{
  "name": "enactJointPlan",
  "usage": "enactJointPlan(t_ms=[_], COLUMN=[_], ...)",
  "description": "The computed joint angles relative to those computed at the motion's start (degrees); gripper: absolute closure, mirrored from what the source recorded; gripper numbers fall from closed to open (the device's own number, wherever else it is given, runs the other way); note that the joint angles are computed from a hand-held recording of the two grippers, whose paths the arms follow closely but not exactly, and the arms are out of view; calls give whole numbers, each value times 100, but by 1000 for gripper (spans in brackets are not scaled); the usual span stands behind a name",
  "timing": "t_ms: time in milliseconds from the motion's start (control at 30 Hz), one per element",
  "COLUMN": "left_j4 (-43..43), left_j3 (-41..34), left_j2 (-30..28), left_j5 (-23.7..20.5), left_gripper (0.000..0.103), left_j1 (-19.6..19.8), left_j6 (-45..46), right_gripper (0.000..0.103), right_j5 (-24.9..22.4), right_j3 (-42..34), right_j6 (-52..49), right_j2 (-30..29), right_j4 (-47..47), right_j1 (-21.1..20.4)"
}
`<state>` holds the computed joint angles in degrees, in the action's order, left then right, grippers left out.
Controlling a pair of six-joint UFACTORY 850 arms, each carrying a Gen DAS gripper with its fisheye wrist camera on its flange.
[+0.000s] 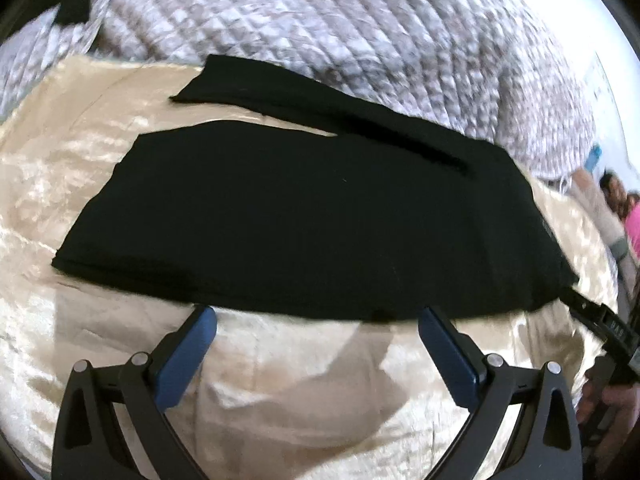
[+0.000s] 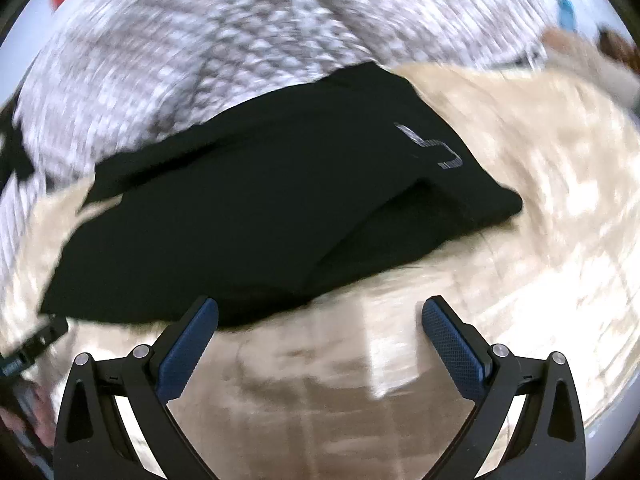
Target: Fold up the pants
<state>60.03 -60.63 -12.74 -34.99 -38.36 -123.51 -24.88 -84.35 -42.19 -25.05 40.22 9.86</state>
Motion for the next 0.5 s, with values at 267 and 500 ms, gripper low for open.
enactJointPlan(t_ms=[267, 500], left_j4=[1092, 1204], left_j3=[344, 439], left_j2=[206, 258], left_j5=[454, 254], left_gripper=[2, 25], left_j1=[314, 472], left_j6=[-1580, -1987], right_gripper=[1, 22], right_j5=[-470, -422], right_j3=[-644, -1023], right_j6=[-159, -118], right_j2=[-494, -792], right_j4=[1328, 2204], right_j1=[-284, -432])
